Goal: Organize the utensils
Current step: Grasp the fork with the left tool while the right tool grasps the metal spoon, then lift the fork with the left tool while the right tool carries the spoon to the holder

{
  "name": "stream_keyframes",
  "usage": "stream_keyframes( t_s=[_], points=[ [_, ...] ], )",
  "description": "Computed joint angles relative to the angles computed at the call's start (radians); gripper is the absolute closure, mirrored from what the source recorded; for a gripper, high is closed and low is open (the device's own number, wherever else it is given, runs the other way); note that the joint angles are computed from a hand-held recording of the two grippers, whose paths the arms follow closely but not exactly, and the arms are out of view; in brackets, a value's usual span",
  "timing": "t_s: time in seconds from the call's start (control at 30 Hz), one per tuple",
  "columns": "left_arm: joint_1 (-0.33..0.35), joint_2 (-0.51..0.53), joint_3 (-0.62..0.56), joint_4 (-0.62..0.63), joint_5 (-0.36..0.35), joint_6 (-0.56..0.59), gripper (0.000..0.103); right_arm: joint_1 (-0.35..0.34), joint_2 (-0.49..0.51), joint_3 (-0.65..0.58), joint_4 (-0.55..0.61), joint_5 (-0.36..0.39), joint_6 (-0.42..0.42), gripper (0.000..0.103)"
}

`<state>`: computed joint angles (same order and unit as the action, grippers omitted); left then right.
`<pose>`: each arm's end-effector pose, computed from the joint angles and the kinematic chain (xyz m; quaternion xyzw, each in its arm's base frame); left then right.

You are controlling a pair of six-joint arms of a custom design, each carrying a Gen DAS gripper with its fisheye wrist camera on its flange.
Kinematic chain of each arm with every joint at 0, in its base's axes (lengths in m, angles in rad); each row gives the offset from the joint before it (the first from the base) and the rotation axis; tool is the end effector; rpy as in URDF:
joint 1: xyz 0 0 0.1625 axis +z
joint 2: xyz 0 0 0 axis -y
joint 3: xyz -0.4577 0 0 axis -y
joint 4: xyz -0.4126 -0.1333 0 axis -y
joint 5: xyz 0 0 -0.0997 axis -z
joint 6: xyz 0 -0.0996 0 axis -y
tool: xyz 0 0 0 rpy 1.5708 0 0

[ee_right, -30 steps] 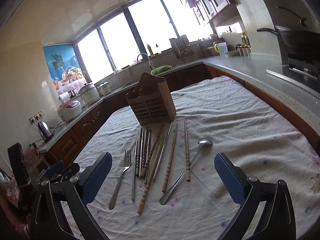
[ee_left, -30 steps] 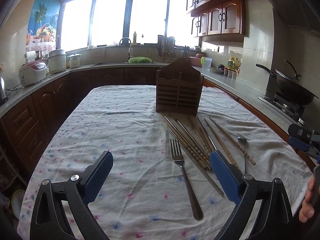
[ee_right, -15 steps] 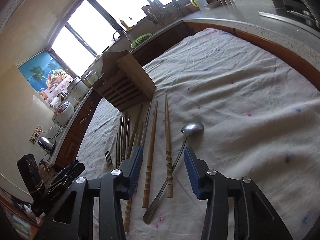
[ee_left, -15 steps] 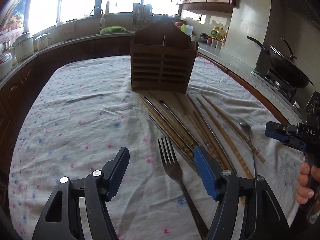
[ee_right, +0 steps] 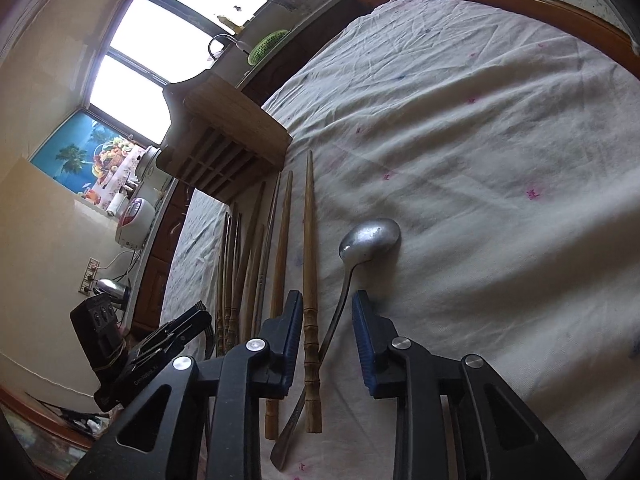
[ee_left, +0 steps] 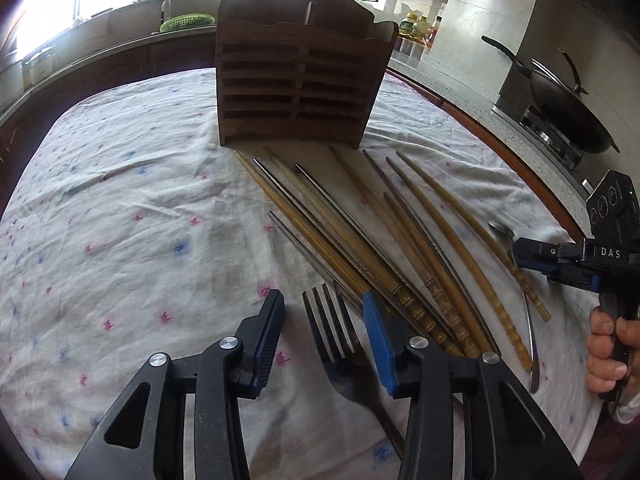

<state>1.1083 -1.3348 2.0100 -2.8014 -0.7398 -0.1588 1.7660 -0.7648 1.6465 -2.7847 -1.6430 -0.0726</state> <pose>-0.0599 -0.5838 0.3451 0.0237 0.8865 -0.3575 0.2929 0.2632 -0.6811 0.0996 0.1257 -0.9776 0.1671 0.0254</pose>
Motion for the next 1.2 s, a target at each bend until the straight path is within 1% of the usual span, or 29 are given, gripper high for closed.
stream_keyframes(
  t_s=[0.03,0.07,0.1,0.17,0.2,0.23,0.3,0.37,0.57,0.6,0.77,0.97,1.1,1.2],
  points=[
    [0.004,0.003,-0.003,-0.003,-0.011,0.006,0.081,-0.001,0.003,-0.006,0.004,0.005,0.005,0.080],
    [0.004,-0.013,0.000,0.011,-0.023,0.004,0.083,-0.003,0.006,-0.011,0.008,0.009,0.011,0.086],
    [0.006,-0.018,0.003,0.008,-0.029,0.010,0.084,-0.006,0.009,-0.016,0.012,0.008,0.017,0.096],
    [-0.001,-0.021,0.021,-0.022,-0.029,0.027,0.090,-0.008,0.010,-0.013,0.006,0.010,0.023,0.098],
    [-0.012,-0.034,0.036,-0.030,-0.014,0.028,0.101,-0.006,0.009,-0.009,-0.004,0.005,0.021,0.099],
    [-0.010,-0.005,0.028,-0.050,-0.018,0.036,0.102,-0.002,0.004,0.000,-0.020,-0.005,0.015,0.099],
    [-0.027,-0.001,0.046,-0.086,0.004,0.037,0.102,0.007,-0.010,0.022,-0.063,-0.016,-0.001,0.100],
    [-0.050,-0.023,0.074,-0.102,0.019,0.023,0.102,0.024,-0.024,0.040,-0.108,-0.038,-0.025,0.100],
    [-0.128,-0.092,0.150,-0.163,0.090,-0.017,0.102,0.098,-0.065,0.088,-0.270,-0.134,-0.150,0.101],
    [-0.142,-0.102,0.161,-0.179,0.109,-0.019,0.102,0.107,-0.069,0.094,-0.291,-0.142,-0.169,0.101],
    [-0.201,-0.147,0.203,-0.223,0.193,-0.032,0.102,0.127,-0.079,0.097,-0.338,-0.146,-0.204,0.101],
    [-0.256,-0.169,0.229,-0.291,0.294,-0.022,0.102,0.138,-0.062,0.083,-0.359,-0.145,-0.210,0.101],
    [-0.269,-0.162,0.219,-0.344,0.339,-0.001,0.102,0.148,-0.042,0.061,-0.367,-0.138,-0.228,0.101],
    [-0.273,-0.136,0.196,-0.423,0.367,0.055,0.102,0.156,-0.020,0.034,-0.373,-0.127,-0.243,0.101]
  ],
)
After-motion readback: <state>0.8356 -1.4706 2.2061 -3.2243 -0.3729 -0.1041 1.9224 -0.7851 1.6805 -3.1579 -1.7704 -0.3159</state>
